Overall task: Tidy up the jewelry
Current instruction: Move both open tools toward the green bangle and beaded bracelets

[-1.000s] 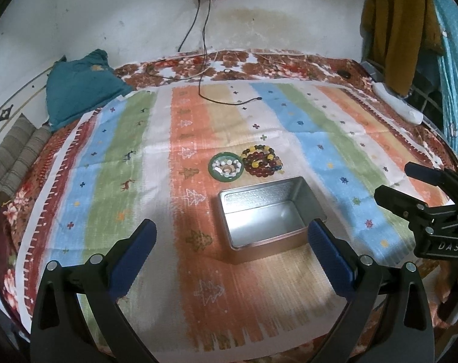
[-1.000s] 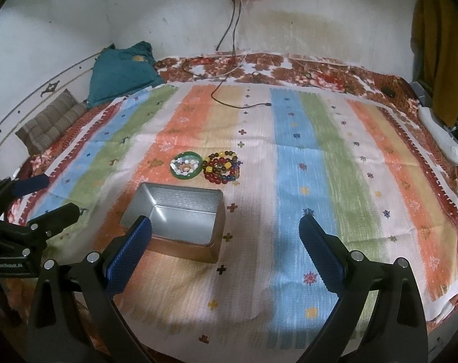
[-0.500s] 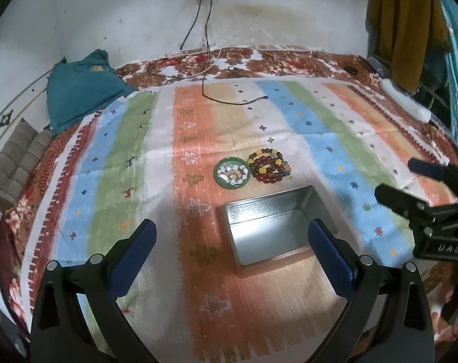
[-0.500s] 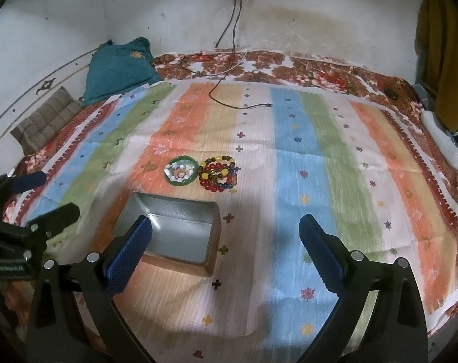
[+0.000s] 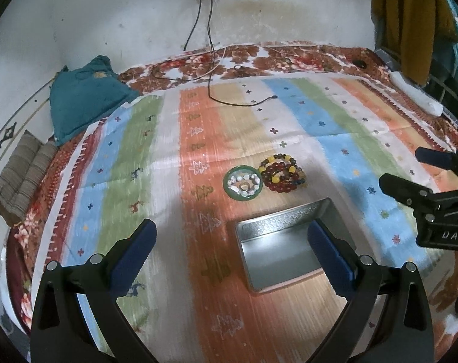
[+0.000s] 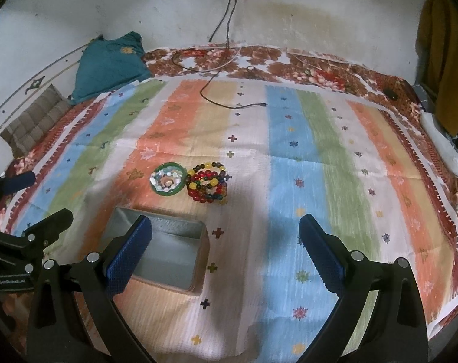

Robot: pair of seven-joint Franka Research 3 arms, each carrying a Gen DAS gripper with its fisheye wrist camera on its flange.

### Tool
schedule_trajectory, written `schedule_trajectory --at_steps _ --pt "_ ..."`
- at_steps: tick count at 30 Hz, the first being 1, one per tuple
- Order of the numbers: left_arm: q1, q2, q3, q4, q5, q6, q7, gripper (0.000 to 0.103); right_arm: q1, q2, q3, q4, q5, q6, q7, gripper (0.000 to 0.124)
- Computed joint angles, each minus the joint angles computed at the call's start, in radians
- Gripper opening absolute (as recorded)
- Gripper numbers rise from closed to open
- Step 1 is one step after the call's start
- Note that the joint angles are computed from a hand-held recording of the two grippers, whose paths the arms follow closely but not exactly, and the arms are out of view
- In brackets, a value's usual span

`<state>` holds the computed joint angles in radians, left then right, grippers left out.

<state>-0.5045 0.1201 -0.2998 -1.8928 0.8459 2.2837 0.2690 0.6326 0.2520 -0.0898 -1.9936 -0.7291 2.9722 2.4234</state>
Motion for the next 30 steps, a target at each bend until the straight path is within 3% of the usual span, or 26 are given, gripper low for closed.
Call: schedule_trajectory --at_steps 12,30 --pt "0.012 0.095 0.034 0.107 -0.063 -0.037 0.082 0.097 -0.024 0.094 0.028 0.118 0.213 -0.056 -0.187 0.099" --pt "0.028 0.24 0.08 0.258 -0.187 -0.074 0.236 0.097 -0.027 0.292 0.032 0.39 0.464 -0.217 -0.425 0.099"
